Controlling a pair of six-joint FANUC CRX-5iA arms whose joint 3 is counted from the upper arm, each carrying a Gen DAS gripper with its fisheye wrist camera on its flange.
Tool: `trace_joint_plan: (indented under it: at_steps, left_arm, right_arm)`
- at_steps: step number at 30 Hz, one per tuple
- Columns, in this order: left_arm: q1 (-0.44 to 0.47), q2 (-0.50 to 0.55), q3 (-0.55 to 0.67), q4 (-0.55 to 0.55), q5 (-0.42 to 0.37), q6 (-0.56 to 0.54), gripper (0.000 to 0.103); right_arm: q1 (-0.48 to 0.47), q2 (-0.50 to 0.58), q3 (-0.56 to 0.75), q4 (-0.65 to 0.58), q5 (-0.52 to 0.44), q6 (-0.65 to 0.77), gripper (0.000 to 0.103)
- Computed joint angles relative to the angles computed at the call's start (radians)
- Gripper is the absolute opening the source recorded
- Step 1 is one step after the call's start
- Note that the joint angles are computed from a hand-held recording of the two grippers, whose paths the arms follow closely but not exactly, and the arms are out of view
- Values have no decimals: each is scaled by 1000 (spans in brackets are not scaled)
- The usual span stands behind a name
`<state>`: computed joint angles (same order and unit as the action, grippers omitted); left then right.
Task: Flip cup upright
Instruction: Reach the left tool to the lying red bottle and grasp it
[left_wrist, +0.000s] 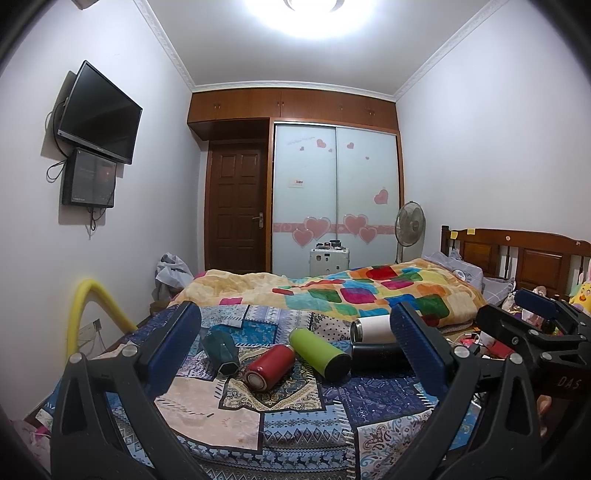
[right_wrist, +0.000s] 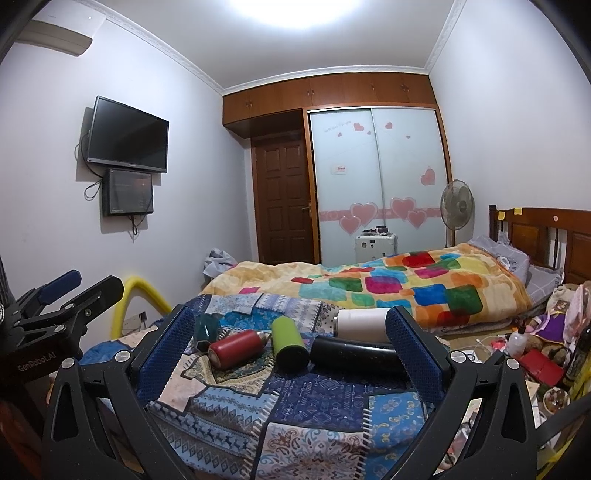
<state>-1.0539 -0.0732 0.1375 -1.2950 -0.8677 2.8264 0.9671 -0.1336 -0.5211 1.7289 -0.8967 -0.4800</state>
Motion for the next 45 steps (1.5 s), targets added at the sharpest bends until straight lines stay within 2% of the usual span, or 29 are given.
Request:
trace_joint_plan:
  at_steps: [12, 18, 20, 23, 27, 32, 34, 35, 39, 45]
  left_arm:
    - [33, 14, 0, 22, 18, -9, 103]
    - [133, 50, 21, 157, 109, -120, 103]
    - [182, 70, 32, 231, 148, -195, 103]
    - [292, 114, 60, 441, 210, -402, 103]
    - [416, 205, 121, 704, 225, -682, 103]
    - [508, 326, 215, 926, 183, -937, 96]
    - [536, 384, 261, 1009, 157, -1031, 88]
    - [550, 415, 287, 1051, 140, -1079, 87]
    - [578, 533, 408, 1127, 53, -1179, 83]
    - [606, 686, 596, 1181, -102, -1251, 75]
  right_arm:
    - [-12, 22, 15, -8, 22, 1, 103]
    - [-50, 28, 9, -27, 65, 1, 103]
    - [-66, 33, 9, -40, 81, 7, 103]
    - [-86, 45, 13, -63, 104, 21, 103]
    - [-120, 59, 19, -87, 142, 34, 103]
    - [-165, 85, 32, -110, 188, 46, 103]
    - [-187, 96, 39, -116, 217, 49, 103]
    - [-191, 99, 40, -119, 224, 52, 103]
    - [-213, 121, 55, -138, 256, 74, 103]
    - [-229, 142, 66, -170, 287, 93, 103]
